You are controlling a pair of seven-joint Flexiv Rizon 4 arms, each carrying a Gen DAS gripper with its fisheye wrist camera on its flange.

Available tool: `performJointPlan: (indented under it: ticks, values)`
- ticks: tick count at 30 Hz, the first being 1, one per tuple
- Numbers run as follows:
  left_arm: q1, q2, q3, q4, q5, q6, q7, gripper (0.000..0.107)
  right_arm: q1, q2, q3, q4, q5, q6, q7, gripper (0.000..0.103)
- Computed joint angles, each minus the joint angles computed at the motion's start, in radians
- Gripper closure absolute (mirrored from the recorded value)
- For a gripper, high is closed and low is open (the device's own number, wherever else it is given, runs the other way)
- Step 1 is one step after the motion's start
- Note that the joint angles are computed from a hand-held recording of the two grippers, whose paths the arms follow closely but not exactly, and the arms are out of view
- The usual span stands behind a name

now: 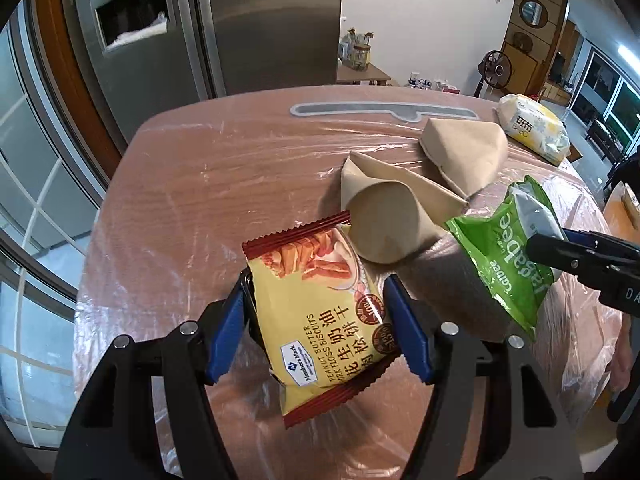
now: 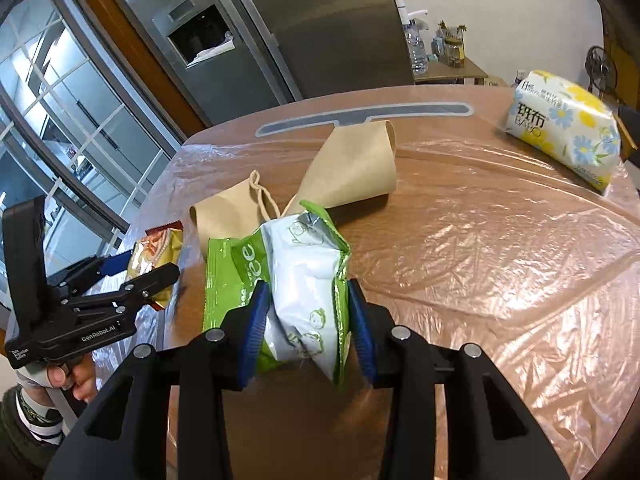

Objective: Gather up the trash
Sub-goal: 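Carry the biscuit wrapper and Calbee bag over the black trash bin with both tools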

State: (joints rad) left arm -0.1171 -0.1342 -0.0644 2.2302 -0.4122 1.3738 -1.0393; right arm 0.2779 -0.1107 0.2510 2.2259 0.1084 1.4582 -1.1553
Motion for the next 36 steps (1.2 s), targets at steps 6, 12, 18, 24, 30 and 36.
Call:
performJointPlan:
  ticks: [6, 12, 18, 24, 30, 36]
  values:
    - [-0.02, 0.04, 0.027, 0.034, 0.095, 0.025, -0.057, 0.04, 0.033, 0.051, -0.048, 0.09, -0.183, 0.027, 0.145, 0.064]
    - [-0.028, 0.072, 0.033, 0.062, 0.135, 0.039, -0.075, 0.04, 0.017, 0.103, -0.062, 0.16, -0.355, 0.039, 0.284, 0.064]
    - [-0.039, 0.105, 0.039, 0.087, 0.187, 0.054, -0.098, 0.04, -0.014, 0.145, -0.05, 0.209, -0.476, 0.046, 0.372, 0.064]
    - [-0.052, 0.144, 0.042, 0.117, 0.214, 0.063, -0.105, 0.04, -0.029, 0.182, -0.029, 0.237, -0.526, 0.046, 0.421, 0.064]
    - [-0.074, 0.189, 0.048, 0.158, 0.182, 0.062, -0.071, 0.04, -0.031, 0.223, -0.009, 0.265, -0.532, 0.035, 0.438, 0.064]
    - [-0.105, 0.251, 0.063, 0.212, 0.141, 0.049, -0.024, 0.039, -0.008, 0.29, 0.012, 0.301, -0.486, -0.001, 0.42, 0.064]
